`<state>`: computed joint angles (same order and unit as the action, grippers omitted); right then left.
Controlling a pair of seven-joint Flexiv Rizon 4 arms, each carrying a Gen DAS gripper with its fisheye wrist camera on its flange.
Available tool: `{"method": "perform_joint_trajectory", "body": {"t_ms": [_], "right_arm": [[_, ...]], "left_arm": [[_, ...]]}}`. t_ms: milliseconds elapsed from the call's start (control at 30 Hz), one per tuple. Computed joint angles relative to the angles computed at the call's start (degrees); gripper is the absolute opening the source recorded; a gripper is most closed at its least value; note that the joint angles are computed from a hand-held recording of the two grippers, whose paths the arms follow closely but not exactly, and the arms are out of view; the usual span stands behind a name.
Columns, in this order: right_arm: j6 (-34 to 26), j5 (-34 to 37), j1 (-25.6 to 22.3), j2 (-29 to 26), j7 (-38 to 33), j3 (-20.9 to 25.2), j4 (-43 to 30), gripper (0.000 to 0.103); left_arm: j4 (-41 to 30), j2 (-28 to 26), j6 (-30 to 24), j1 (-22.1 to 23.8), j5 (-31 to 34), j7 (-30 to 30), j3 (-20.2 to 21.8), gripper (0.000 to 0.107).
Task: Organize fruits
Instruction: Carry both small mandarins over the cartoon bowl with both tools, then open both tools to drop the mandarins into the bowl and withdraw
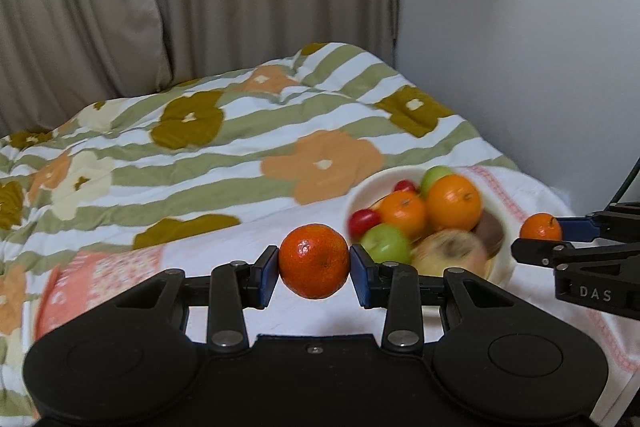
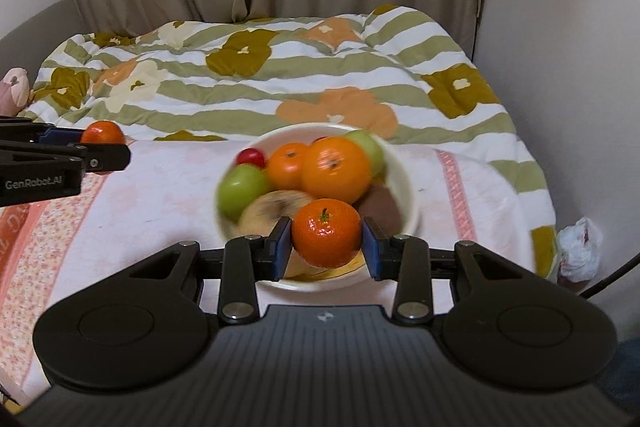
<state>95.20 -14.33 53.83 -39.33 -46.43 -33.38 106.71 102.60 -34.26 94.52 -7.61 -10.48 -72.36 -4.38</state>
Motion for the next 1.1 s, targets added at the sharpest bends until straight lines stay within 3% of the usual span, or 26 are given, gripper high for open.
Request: {"method": "perform_joint_trajectory", "body": {"t_ms": [367,633,667,700,767,1100], "right_arm": [[2.1,-1.0,-14.6,-2.1,-7.6,10.9,-5.0,0.052],[2.2,-0.5,-20.4,-4.0,-11.0,16.0,-8.3,0.052],[2.1,-0.4,-20.9,-4.2,-11.3,16.6,-8.7,0.052],[1.9,-0.4,-21.2,-4.3,-11.4,16.8,-8.9,0.052],[1.7,-0.4,-22.1,-4.6,-11.9,17.6,-9.6,0.052],[0.3,-2.0,-27.0,-6.2,-14.2,22.0,-14.5,0.052]], "left_arm": [[-14.9,-9.7,-7.3,-9.4,-0.2,-6.2,6.8,0.042],[-21.5,-13.6,-13.0,-11.9,2.8,-12.0,10.3,0.043],[-21.7,-13.7,-13.1,-11.7,3.2,-12.4,10.0,0.049],[-21.7,-13.7,-13.0,-11.6,3.6,-12.9,9.8,0.064],[-21.8,-13.7,-12.2,-12.0,4.5,-14.5,10.7,0.081],[-19.6,-11.2,-11.5,-13.2,7.5,-19.4,13.4,0.082]]}}
